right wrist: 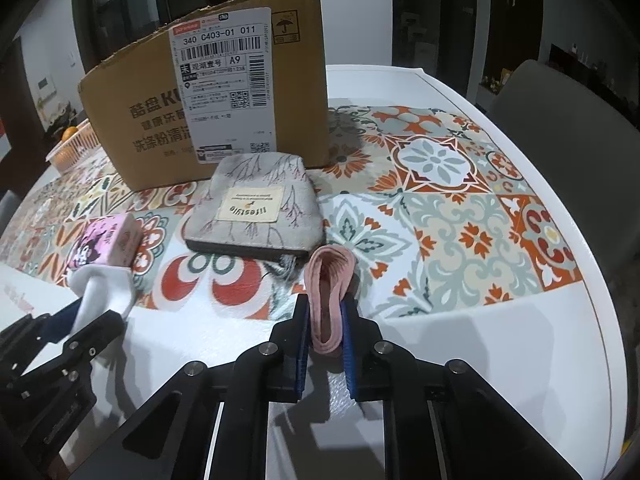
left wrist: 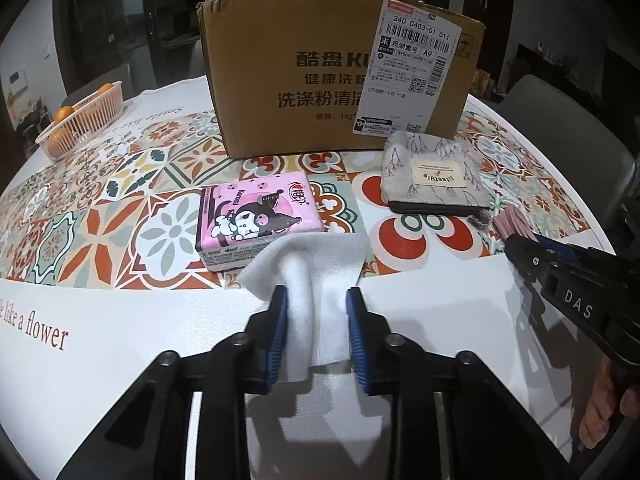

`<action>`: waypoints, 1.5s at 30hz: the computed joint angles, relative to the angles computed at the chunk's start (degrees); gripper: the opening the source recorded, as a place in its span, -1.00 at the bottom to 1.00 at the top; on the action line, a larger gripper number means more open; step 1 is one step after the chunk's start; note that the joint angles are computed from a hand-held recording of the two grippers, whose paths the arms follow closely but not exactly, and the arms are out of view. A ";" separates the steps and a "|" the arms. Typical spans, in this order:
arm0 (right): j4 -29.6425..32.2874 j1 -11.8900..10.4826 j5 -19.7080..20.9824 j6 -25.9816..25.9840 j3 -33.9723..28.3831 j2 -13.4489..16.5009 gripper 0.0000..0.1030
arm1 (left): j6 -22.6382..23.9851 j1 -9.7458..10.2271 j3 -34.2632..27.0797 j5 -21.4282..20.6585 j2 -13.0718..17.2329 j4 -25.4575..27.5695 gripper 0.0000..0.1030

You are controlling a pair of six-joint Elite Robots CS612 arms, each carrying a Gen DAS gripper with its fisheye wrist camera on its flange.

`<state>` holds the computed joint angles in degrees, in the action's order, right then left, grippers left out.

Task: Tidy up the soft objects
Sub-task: 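Grasp the white cloth with the left tool while the right tool grasps the pink hair tie, then carry the cloth and hair tie over the box and open both tools to drop them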

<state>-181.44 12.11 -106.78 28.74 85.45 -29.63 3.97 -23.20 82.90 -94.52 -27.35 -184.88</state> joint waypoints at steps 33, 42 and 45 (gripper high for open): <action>-5.96 3.81 -2.46 3.81 5.10 -6.42 -0.70 | -0.28 2.93 6.51 -10.01 -6.47 -8.92 -0.71; -8.38 4.21 -3.63 0.88 4.52 -7.41 -0.70 | -1.31 3.51 5.95 -11.43 -7.40 -11.30 -0.71; -9.20 4.24 -4.08 0.05 4.19 -7.48 -0.70 | -1.26 3.54 5.38 -11.76 -7.43 -12.05 -0.71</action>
